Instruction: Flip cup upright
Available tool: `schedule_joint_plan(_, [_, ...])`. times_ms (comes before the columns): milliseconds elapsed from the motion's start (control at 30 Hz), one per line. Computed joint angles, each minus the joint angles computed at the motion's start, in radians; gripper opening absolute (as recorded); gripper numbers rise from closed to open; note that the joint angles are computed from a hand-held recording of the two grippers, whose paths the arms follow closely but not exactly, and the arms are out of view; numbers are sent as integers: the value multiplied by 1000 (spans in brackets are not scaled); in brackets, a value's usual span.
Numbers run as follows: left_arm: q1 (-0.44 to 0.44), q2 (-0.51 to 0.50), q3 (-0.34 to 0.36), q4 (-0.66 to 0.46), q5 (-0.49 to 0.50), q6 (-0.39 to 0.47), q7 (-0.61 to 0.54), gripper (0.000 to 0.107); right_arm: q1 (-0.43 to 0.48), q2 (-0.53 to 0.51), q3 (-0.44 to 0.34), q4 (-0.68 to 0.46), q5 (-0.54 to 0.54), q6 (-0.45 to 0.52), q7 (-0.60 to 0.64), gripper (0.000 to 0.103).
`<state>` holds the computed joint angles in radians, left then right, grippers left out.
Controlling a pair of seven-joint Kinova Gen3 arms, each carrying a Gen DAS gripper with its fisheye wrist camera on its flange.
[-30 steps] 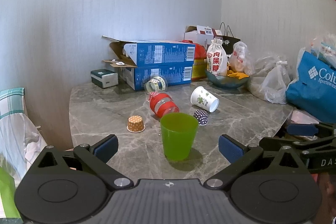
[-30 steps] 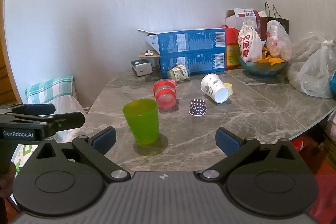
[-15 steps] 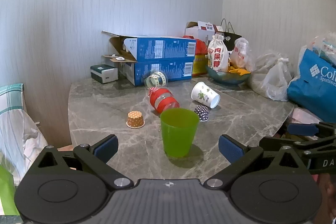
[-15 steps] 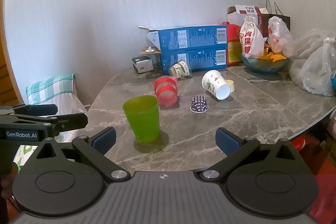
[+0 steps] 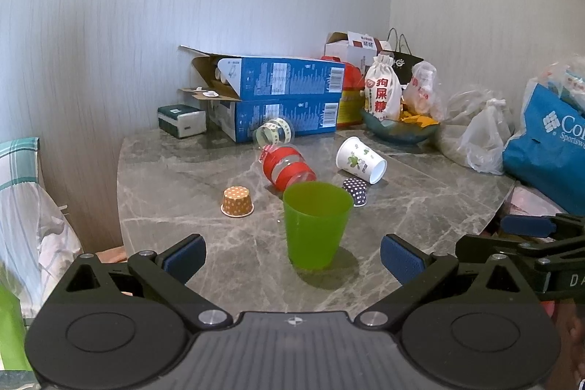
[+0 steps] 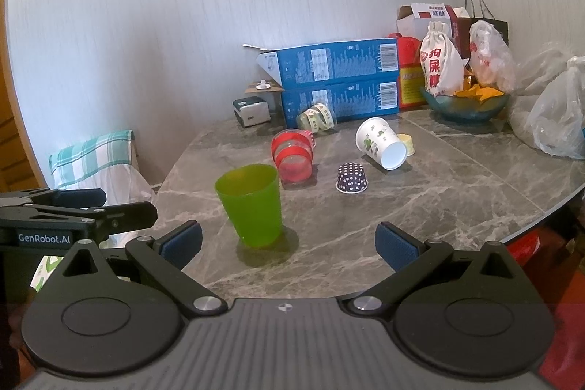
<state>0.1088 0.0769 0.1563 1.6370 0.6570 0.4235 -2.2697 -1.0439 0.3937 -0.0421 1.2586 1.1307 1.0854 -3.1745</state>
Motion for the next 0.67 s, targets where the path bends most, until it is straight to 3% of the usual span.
schedule_joint_plan(667, [-48,47,16,-29,89,31,-88,102,10,53,31,-88,-62,-12,64,102])
